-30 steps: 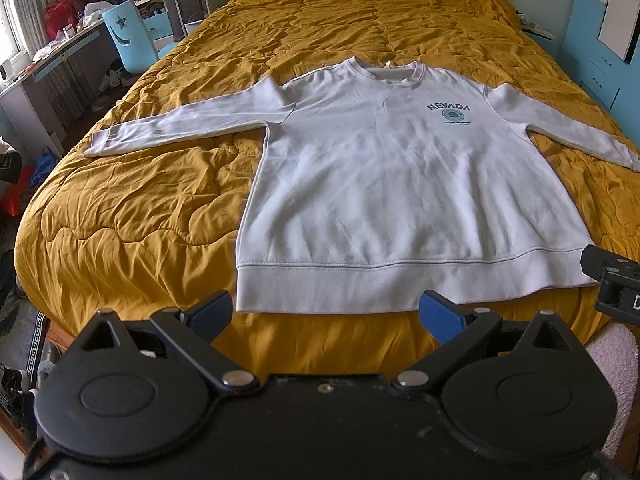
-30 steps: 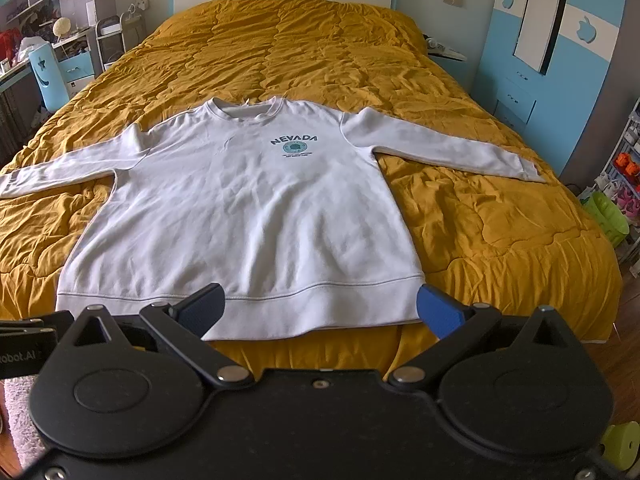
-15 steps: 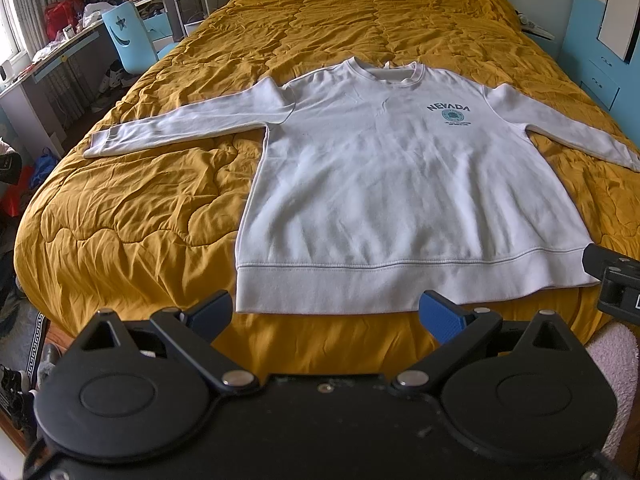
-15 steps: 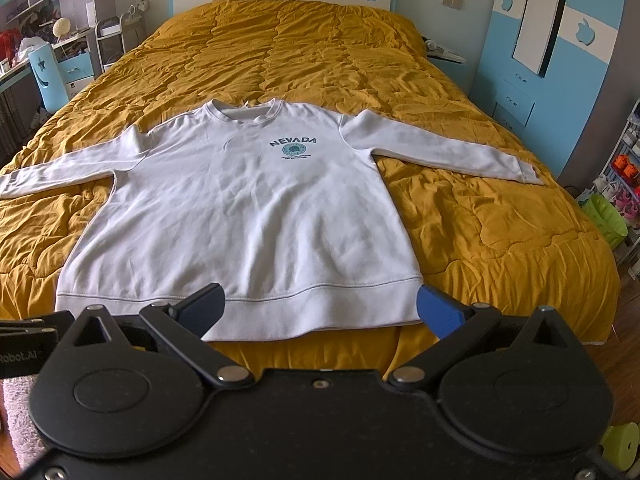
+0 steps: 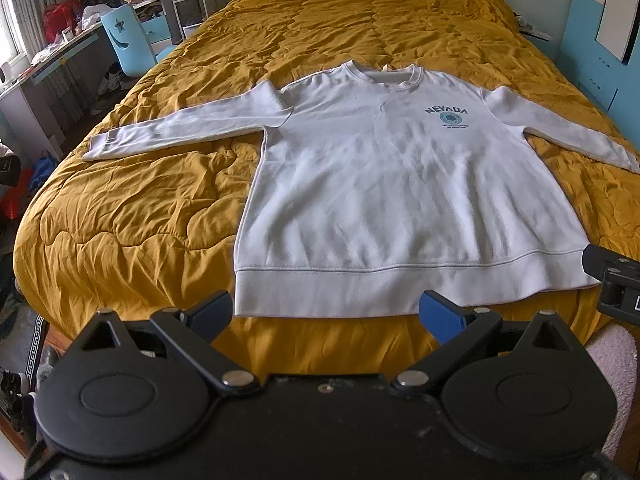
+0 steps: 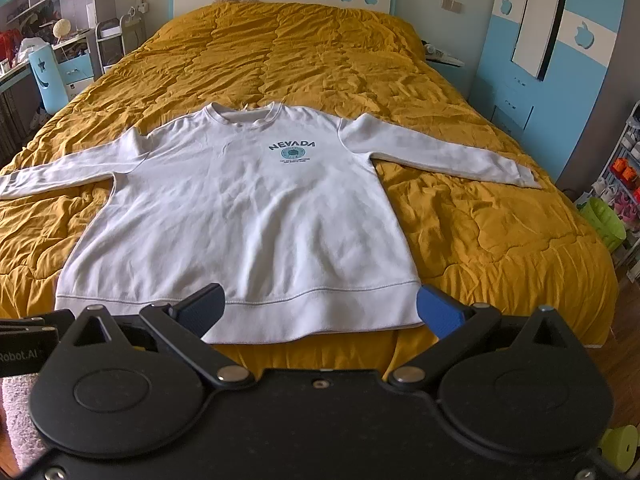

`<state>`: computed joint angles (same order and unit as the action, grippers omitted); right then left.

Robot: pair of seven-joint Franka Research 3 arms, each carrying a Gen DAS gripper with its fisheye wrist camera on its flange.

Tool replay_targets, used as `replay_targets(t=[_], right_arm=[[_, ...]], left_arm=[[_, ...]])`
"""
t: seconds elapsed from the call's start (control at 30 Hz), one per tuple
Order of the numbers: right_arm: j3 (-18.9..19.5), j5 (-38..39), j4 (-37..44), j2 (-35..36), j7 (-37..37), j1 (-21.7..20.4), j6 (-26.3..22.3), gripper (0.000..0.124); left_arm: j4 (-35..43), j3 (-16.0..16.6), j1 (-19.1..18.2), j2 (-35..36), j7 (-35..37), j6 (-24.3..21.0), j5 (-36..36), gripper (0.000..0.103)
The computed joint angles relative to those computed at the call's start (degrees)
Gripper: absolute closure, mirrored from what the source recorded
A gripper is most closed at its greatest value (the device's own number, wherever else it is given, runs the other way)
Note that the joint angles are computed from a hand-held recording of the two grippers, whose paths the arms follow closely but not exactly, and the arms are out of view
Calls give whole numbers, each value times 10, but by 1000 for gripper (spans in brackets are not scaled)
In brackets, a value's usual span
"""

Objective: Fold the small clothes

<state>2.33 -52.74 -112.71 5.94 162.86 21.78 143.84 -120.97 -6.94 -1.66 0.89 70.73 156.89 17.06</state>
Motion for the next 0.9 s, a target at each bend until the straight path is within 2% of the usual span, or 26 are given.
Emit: replay_targets(t=[0.9], right_arm=[[2, -6, 2, 2, 6, 3, -6, 21]], left_arm=[[-3, 0, 1, -2, 6, 2, -6, 0]])
